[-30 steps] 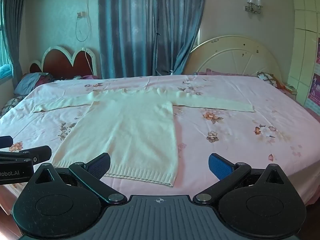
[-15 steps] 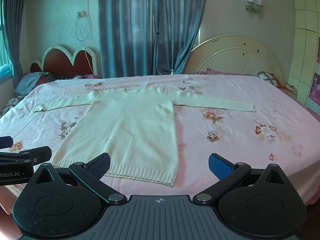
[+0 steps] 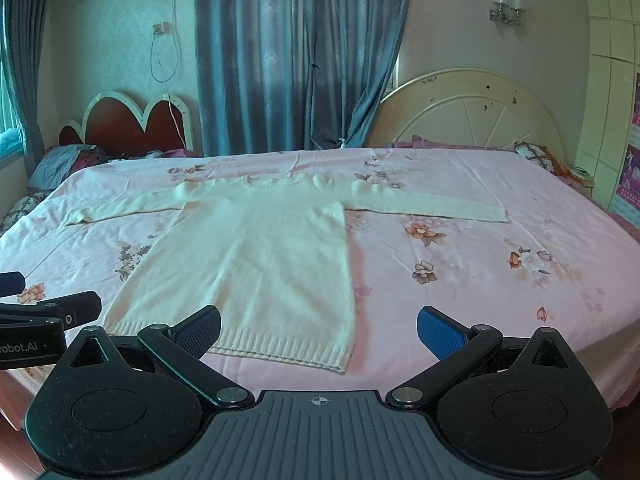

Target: Fold small clothes

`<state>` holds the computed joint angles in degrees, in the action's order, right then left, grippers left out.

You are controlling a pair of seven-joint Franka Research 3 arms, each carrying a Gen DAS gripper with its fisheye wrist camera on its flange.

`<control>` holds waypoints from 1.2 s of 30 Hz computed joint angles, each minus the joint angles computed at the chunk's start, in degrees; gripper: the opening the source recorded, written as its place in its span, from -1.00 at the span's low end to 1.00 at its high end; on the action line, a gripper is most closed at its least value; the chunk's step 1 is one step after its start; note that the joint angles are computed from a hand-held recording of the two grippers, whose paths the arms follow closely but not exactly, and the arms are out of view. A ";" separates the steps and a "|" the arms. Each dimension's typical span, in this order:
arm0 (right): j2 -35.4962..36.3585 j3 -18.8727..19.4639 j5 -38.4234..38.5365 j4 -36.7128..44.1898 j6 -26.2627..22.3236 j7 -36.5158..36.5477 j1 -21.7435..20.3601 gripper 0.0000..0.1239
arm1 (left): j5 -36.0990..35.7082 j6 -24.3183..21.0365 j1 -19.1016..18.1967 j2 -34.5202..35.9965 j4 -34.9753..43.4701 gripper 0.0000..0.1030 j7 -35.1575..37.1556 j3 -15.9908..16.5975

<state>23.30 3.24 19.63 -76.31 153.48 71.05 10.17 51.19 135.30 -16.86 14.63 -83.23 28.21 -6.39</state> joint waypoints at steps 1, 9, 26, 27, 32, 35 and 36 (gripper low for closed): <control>0.10 0.04 0.09 0.11 -0.03 -0.15 -0.09 0.66 | -0.07 -0.15 -0.01 0.08 0.14 1.00 0.07 0.00; 0.19 0.01 0.04 0.28 -0.16 -0.08 -0.02 0.66 | -0.29 0.18 0.18 0.29 0.18 1.00 0.25 0.31; 0.19 -0.01 -0.12 0.43 -0.23 0.07 0.14 0.66 | -0.09 0.45 0.35 0.01 -0.24 1.00 -0.16 0.21; 0.21 -0.06 -0.19 0.44 -0.24 0.14 0.18 0.66 | -0.12 0.45 0.37 0.02 -0.24 1.00 -0.12 0.20; 0.17 -0.03 -0.19 0.37 -0.21 0.08 0.16 0.66 | 0.23 0.38 0.30 0.01 -0.26 1.00 -0.43 0.23; 0.19 -0.04 -0.19 0.38 -0.23 0.08 0.15 0.66 | 0.30 0.48 0.34 -0.05 -0.32 1.00 -0.49 0.22; 0.13 -0.08 -0.26 0.33 -0.29 0.17 0.20 0.66 | 0.29 0.42 0.33 -0.06 -0.31 1.00 -0.45 0.20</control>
<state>23.43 3.15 19.37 -75.98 153.19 71.22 10.37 51.48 135.72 -16.53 14.57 -83.53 27.76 -6.19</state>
